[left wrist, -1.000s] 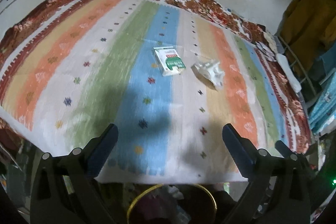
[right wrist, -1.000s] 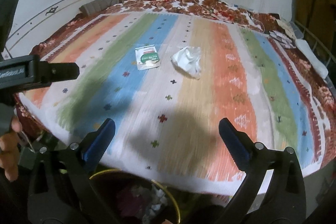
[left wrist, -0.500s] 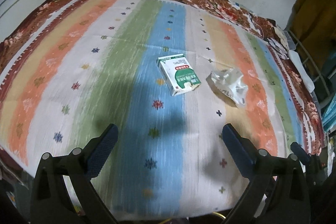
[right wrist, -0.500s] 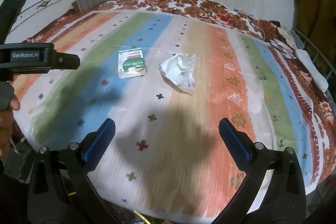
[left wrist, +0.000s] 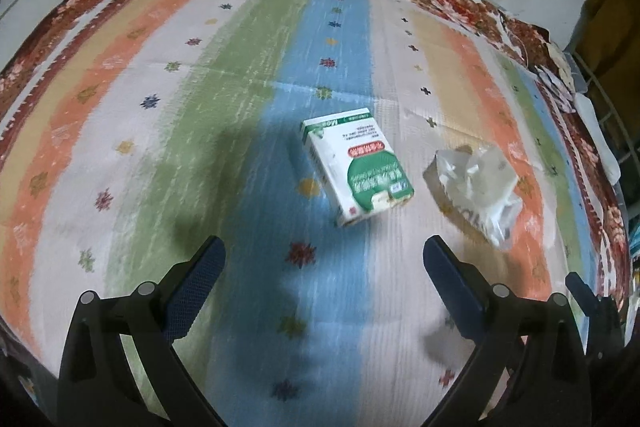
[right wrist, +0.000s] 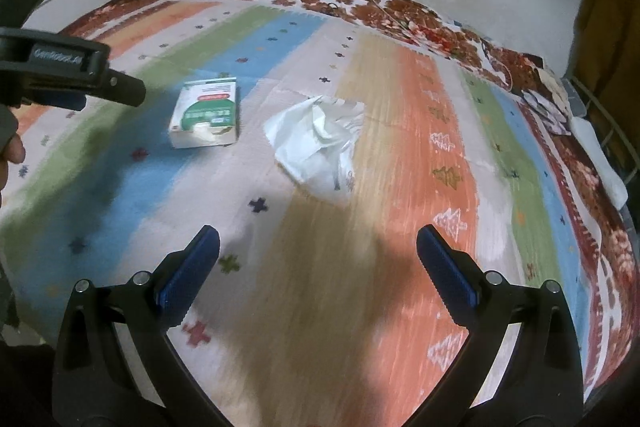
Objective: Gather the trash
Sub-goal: 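Grasp the green-white eye-drop box with left gripper while right gripper grasps white plastic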
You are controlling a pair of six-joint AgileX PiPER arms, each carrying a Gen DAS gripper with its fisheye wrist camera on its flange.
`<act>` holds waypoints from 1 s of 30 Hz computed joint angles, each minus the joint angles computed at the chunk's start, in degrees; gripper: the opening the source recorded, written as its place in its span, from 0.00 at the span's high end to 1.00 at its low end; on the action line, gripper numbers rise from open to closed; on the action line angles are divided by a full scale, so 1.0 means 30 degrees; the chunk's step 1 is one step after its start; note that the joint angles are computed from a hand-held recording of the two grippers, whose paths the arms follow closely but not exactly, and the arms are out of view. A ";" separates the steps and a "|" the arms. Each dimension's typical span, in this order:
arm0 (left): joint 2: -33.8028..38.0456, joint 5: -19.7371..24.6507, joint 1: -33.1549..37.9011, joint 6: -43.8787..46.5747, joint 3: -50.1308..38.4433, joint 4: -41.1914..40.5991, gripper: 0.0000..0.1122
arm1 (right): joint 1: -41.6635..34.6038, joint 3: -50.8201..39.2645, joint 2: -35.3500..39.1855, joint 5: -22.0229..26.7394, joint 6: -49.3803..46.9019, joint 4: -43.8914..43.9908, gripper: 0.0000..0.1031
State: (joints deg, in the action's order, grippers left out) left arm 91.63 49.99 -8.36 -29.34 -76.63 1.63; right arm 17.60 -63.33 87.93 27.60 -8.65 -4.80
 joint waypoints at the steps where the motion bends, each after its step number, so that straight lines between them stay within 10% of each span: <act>1: 0.0453 -0.0107 0.0036 0.0115 -0.0347 -0.0149 0.13 | -0.0023 -0.0101 0.0200 -0.0113 -0.0064 -0.0024 0.09; 19: 0.6992 0.1818 -0.0625 -0.0697 -0.6824 0.0916 0.13 | -0.0481 -0.2048 0.4217 -0.2029 -0.0180 -0.0742 0.29; 30: 0.8775 0.2969 -0.0586 -0.1537 -0.8861 0.0637 0.28 | -0.1227 -0.2870 0.4948 -0.1192 -0.3496 0.2549 0.81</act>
